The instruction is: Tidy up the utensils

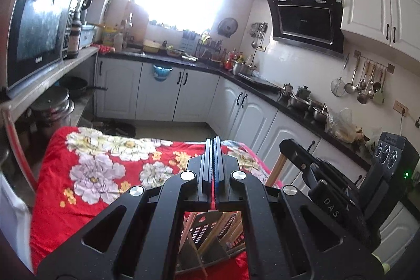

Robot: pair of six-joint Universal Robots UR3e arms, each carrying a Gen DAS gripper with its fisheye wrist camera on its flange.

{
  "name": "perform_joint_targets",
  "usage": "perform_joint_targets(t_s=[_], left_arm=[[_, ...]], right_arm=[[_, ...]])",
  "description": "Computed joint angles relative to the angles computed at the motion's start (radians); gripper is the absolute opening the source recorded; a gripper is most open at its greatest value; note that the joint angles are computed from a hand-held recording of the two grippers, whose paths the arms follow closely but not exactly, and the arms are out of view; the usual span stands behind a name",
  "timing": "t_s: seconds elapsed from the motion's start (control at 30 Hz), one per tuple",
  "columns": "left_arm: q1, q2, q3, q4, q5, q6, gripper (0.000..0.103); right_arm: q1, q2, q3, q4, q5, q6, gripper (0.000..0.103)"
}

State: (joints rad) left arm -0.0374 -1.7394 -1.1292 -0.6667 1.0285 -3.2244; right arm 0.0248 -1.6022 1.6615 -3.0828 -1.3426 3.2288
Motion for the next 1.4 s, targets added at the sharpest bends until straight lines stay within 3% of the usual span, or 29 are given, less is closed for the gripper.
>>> perform_joint_targets(t_s=[0.33, 0.93, 1.07, 1.4], left_arm=[[-0.031, 0.006, -0.139, 0.07, 0.041, 0.019, 0.0], [-0.061, 0.051, -0.31, 0.146, 0.092, 0.055, 0.0], [-0.054, 0.082, -0.345, 0.138, 0.089, 0.057, 0.013], [-0.016, 0.187, -0.436, 0.111, 0.074, 0.061, 0.035]], right_arm=[[-0.001, 0.03, 0.121, -0.137, -0.002, 0.003, 0.006], [-0.02, -0.084, 0.278, -0.018, -0.002, -0.043, 0.009], [-0.043, -0.141, 0.329, 0.006, 0.017, -0.039, 0.023], [-0.077, -0.276, 0.397, 0.088, 0.038, -0.063, 0.036]])
